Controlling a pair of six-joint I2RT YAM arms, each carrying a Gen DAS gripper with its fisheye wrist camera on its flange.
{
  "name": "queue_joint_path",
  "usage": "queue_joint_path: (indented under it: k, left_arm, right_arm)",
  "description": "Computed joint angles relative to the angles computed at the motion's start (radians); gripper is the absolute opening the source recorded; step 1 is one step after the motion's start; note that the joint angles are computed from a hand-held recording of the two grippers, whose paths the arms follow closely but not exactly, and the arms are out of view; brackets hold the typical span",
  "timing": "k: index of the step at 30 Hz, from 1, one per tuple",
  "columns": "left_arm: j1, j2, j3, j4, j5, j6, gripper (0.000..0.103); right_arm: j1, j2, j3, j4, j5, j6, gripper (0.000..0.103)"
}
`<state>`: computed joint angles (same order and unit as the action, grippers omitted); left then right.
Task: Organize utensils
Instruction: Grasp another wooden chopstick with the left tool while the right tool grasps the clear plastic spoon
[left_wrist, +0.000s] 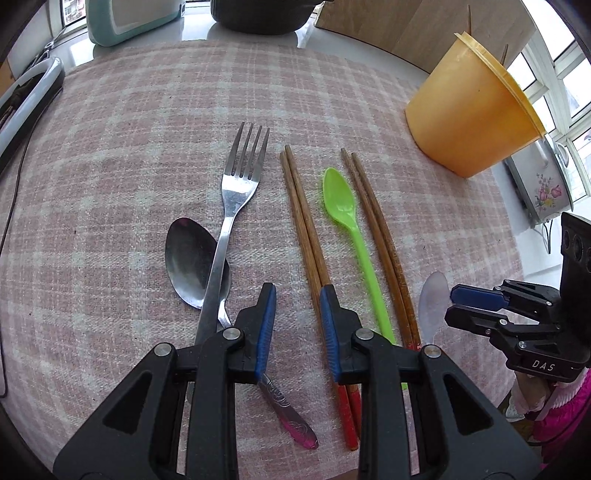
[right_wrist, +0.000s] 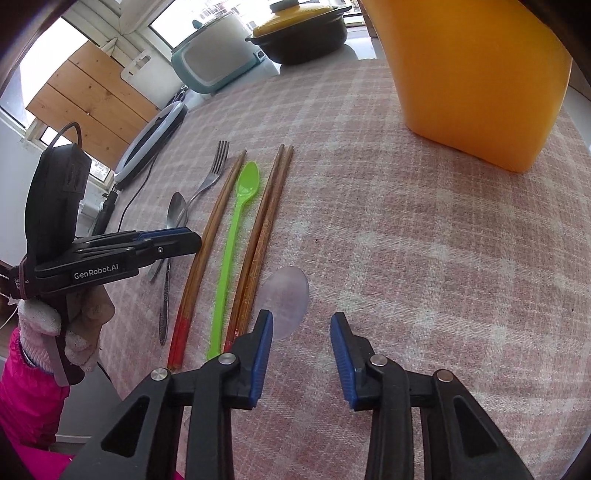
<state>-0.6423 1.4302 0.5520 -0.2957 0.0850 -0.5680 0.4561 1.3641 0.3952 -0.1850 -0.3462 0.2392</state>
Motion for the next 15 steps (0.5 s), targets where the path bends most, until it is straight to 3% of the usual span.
queue_joint_path:
  k: [15]
  left_arm:
    - [-0.039, 0.083, 0.075, -0.028, -0.071, 0.01, 0.024]
  right_arm:
    - [0.033, 0.034, 0.022, 0.016, 0.022, 0.005, 0.03]
